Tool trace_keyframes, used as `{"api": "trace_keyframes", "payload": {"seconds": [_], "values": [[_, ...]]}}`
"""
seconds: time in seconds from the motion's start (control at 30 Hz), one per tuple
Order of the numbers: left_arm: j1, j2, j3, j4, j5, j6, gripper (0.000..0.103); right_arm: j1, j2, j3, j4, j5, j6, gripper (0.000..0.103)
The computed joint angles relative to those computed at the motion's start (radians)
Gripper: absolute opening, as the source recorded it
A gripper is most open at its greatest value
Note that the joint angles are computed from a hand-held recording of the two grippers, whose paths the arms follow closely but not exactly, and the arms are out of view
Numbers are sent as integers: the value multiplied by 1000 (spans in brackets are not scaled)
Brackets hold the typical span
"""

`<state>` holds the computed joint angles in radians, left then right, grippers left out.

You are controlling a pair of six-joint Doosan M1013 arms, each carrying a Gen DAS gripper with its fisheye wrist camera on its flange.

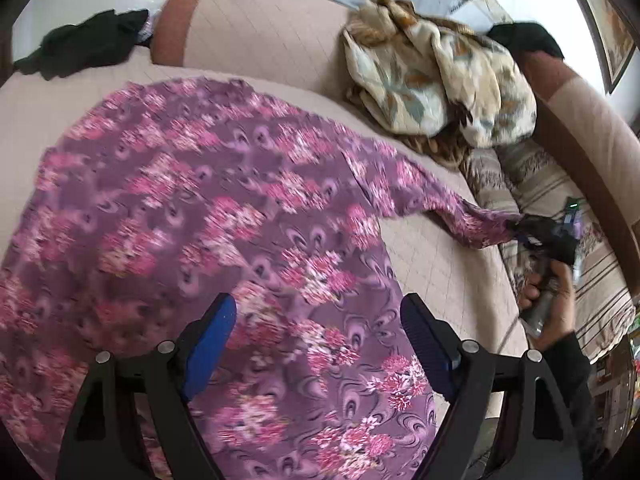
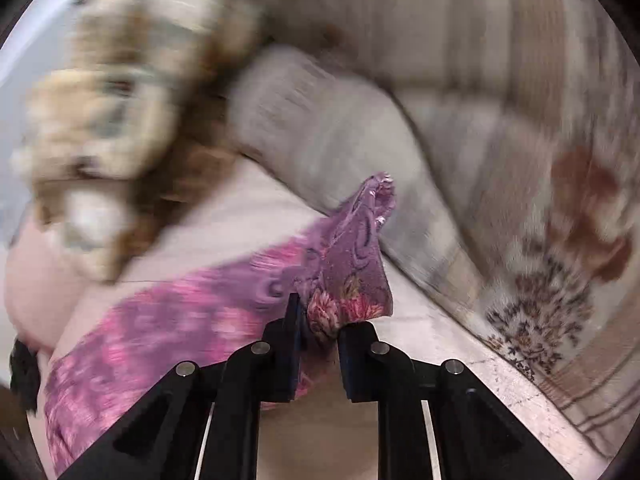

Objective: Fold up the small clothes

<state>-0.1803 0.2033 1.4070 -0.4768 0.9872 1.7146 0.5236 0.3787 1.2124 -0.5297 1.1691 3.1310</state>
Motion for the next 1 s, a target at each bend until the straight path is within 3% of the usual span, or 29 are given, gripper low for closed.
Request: {"api": "trace_keyframes", "payload": {"seconds": [0.17,0.3,0.4,0.47,0.53,0.6,0.67,0.7,0.77,0.83,0.9,1.0], "values": [[61,-6,-24,-5,10,10,83,107,49,-199,-151,-9,-194,18],[133,18,-68,-92,65,38,83,198,127,-379,-153,-89,-405,18],[183,62,-116,-167,109,77,85,236,197,-493,-25,-176,-550,18],[211,100,-150,-190,121,96,85,250,247,-549,154,-265,-709,18],[240,127,-158,-202,105,61,85,260,320,-628,327,-274,-871,19],[273,158,-166,-256,146,14,85,262,380,-675,512,-248,-1029,22],[289,188,-178,-282,206,-21,85,262,456,-760,653,-132,-1137,26],[291,200,-184,-276,230,-53,85,257,507,-831,738,-32,-1191,32],[296,210,-181,-304,258,-91,85,262,559,-918,775,64,-1216,35],[291,217,-186,-299,293,-91,85,256,529,-866,792,30,-1251,43],[281,211,-179,-266,305,-90,85,237,432,-701,847,-105,-1269,70],[255,184,-147,-179,299,-90,82,208,339,-547,824,-268,-1202,73]]}}
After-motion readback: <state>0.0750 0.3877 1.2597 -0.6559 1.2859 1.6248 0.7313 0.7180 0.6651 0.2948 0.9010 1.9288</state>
